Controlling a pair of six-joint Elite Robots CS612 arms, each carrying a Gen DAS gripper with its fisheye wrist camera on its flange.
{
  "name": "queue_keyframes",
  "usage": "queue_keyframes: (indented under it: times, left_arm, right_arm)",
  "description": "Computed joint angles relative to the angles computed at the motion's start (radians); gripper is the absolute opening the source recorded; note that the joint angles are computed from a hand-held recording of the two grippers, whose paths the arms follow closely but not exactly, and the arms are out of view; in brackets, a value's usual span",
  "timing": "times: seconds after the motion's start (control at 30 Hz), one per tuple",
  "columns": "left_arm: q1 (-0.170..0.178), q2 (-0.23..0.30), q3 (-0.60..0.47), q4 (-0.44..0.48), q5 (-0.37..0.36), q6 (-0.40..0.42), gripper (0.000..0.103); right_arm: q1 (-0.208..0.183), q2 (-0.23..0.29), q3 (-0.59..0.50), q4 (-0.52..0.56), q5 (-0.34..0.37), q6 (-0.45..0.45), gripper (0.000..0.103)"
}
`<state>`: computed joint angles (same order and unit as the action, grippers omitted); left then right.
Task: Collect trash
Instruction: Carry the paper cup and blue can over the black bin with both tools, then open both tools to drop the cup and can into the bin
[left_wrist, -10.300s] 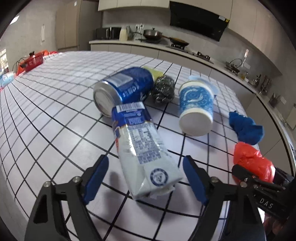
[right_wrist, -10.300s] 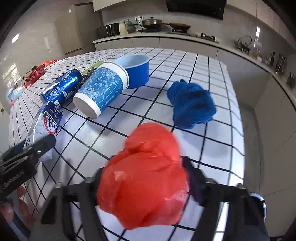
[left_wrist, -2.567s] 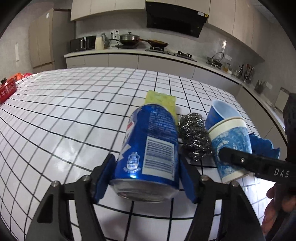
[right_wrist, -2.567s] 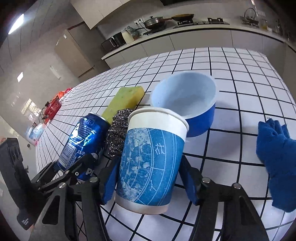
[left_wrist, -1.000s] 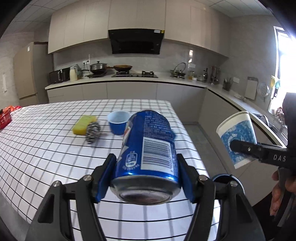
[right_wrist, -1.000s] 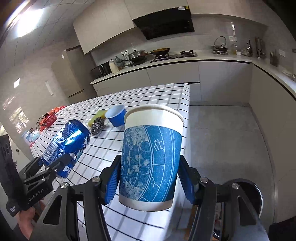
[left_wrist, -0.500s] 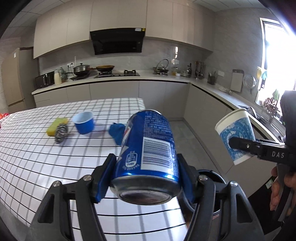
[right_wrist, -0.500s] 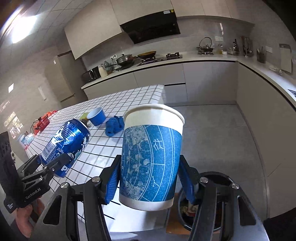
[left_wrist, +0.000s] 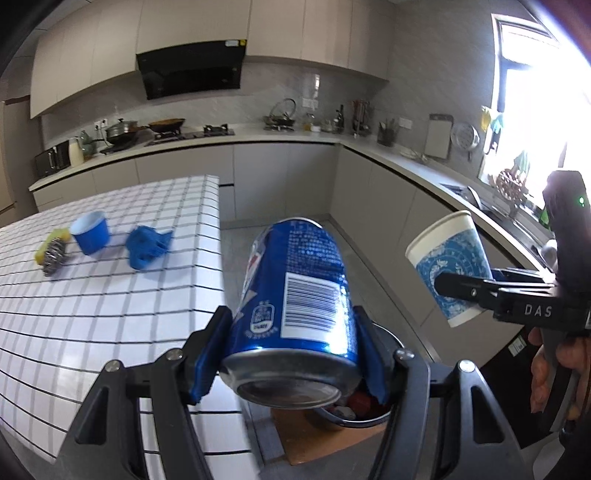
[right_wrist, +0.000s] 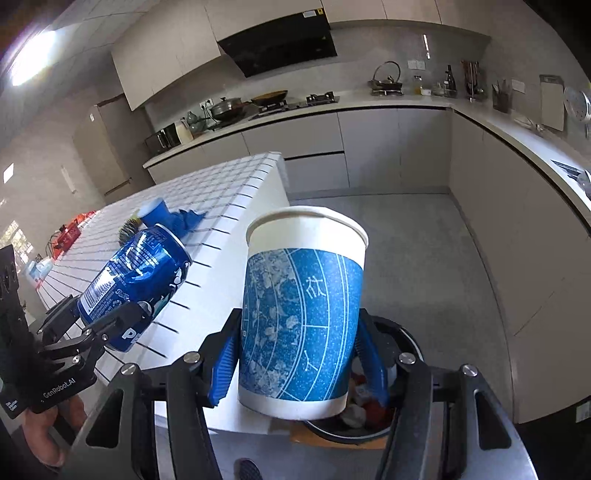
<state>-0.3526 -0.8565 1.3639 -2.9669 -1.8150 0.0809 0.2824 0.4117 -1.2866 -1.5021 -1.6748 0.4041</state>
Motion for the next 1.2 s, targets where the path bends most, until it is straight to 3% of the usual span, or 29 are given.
queue_keyframes:
  times: [0.23, 0.6, 0.9, 1.03, 1.1, 1.13, 1.2]
  left_arm:
    - [-0.035, 0.004, 0.021, 0.038, 0.006, -0.005, 0.066]
    - [-0.079, 0.052, 0.017, 0.119, 0.018, 0.009, 0.066]
    - [-0.097, 0.079, -0.008, 0.186, 0.041, 0.002, 0.066]
    - [-0.095, 0.092, -0.029, 0.205, 0.029, 0.014, 0.066]
    - [-0.086, 0.102, -0.037, 0.201, -0.026, 0.023, 0.069]
    - [-0.086, 0.108, -0.037, 0.190, -0.026, 0.023, 0.075]
    - [-0.099, 0.116, -0.040, 0.221, 0.096, 0.027, 0.097]
  right_arm:
    - [-0.032, 0.050, -0.083, 0.101, 0.034, -0.057, 0.061]
    - [-0.096, 0.127, -0.120, 0.185, 0.160, -0.258, 0.061]
    - [-0.117, 0.128, -0.076, 0.190, 0.231, -0.289, 0.061]
    - [-0.121, 0.120, -0.041, 0.200, 0.255, -0.396, 0.061]
    - [-0.120, 0.114, -0.025, 0.216, 0.263, -0.476, 0.062]
    - [-0.117, 0.114, -0.015, 0.218, 0.254, -0.540, 0.064]
    - [-0.112, 0.126, -0.005, 0.208, 0.216, -0.618, 0.103]
